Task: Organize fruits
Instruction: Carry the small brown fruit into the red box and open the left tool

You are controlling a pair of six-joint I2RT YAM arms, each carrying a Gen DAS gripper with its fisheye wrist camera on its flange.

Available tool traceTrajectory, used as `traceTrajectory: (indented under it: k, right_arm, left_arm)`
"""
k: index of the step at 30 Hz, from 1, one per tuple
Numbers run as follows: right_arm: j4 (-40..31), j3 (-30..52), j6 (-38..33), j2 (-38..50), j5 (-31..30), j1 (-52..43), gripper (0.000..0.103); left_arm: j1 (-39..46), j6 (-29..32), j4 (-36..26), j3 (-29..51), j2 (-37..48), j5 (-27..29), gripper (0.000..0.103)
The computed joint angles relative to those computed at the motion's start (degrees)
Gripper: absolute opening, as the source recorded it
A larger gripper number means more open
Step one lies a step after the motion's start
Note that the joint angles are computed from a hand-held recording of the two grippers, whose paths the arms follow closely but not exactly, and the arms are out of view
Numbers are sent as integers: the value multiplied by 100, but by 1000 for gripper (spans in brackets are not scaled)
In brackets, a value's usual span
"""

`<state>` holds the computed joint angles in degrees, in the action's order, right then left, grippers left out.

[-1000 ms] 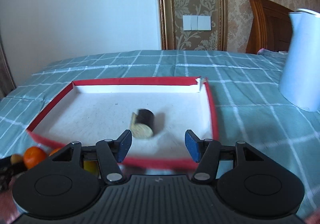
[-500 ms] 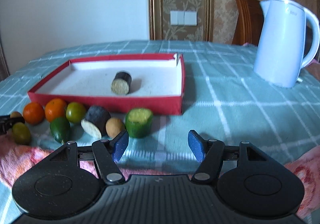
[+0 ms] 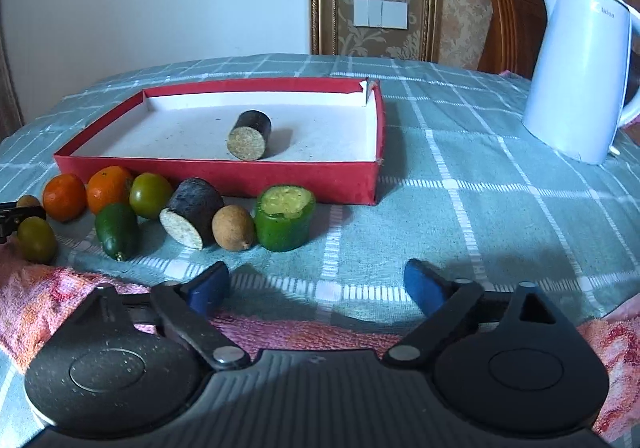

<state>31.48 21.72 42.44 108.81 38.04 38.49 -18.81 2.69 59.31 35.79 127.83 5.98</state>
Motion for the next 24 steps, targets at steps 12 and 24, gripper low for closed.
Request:
traceTrajectory:
  k: [12, 24]
  right_arm:
    - [30, -36, -15, -26, -71, -75, 102]
    - [26, -36, -20, -34, -76, -81, 102]
  left_arm:
    - [-238, -26, -633, 455, -421, 96, 27]
    - [-810, -170, -1984, 2334, 192, -567, 27]
